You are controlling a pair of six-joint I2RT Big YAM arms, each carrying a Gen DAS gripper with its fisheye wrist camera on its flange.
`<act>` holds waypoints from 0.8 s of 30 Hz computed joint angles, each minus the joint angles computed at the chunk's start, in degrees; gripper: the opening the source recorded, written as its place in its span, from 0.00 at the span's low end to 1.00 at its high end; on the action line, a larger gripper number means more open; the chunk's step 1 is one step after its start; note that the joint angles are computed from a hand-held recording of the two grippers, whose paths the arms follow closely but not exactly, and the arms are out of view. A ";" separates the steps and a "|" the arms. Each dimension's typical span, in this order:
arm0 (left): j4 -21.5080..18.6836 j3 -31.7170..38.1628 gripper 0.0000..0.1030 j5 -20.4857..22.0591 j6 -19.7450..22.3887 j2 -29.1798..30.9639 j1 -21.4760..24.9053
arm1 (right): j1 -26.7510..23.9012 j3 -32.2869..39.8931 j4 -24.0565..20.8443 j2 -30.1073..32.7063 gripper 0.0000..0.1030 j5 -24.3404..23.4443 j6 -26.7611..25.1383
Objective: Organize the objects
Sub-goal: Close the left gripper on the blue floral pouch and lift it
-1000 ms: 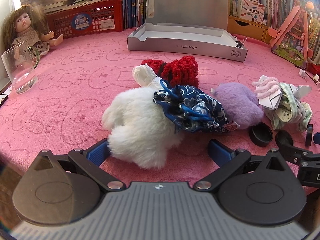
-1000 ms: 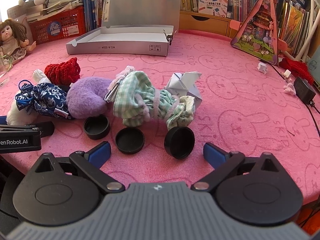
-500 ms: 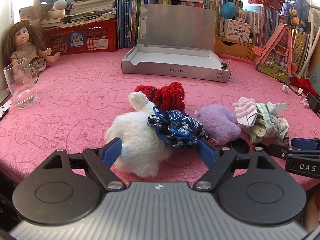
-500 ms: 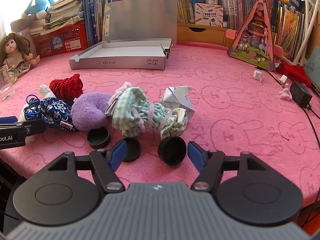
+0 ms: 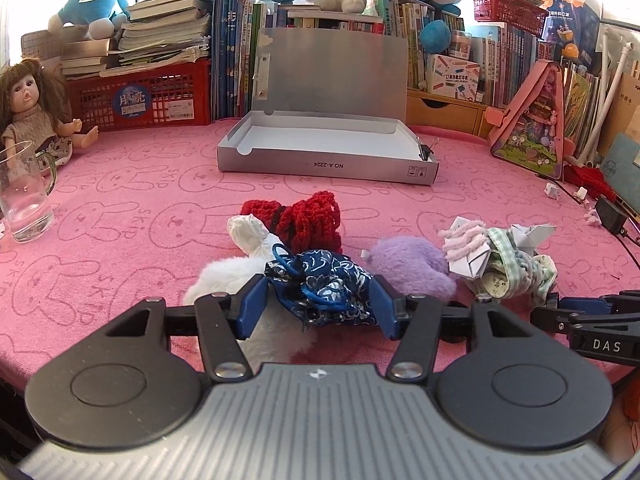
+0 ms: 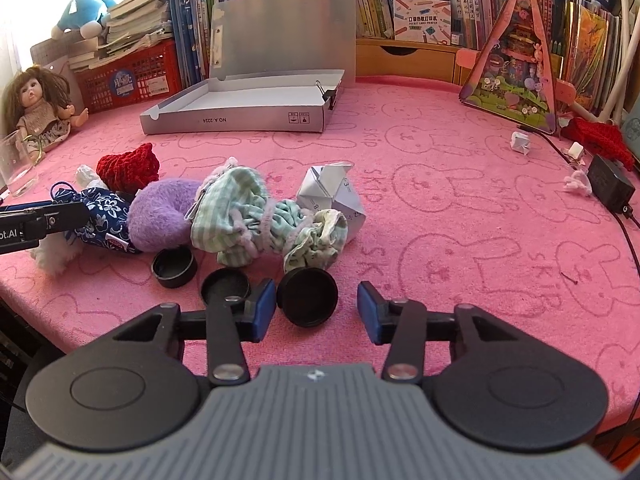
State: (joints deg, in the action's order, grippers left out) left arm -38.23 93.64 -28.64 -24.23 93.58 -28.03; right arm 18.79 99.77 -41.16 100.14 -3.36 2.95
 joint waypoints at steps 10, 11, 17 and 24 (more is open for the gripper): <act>1.47 1.61 0.79 -1.39 3.89 2.28 -0.25 | 0.96 -1.22 2.02 -1.07 0.35 -0.68 -0.57; 1.82 1.88 0.79 -2.18 5.01 2.75 -0.39 | 1.10 -1.31 2.22 -1.16 0.35 -0.57 -0.73; 4.11 2.25 0.79 -5.60 10.44 4.63 -0.51 | 1.82 -1.66 3.18 -1.68 0.35 0.38 -1.63; 5.98 2.50 0.67 -7.36 13.64 5.97 -0.29 | 2.39 -1.55 3.55 -1.71 0.35 0.92 -2.57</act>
State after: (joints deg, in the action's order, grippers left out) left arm -32.25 96.14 -36.00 -10.59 99.55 -28.33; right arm 21.18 98.23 -37.61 98.42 -2.44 0.38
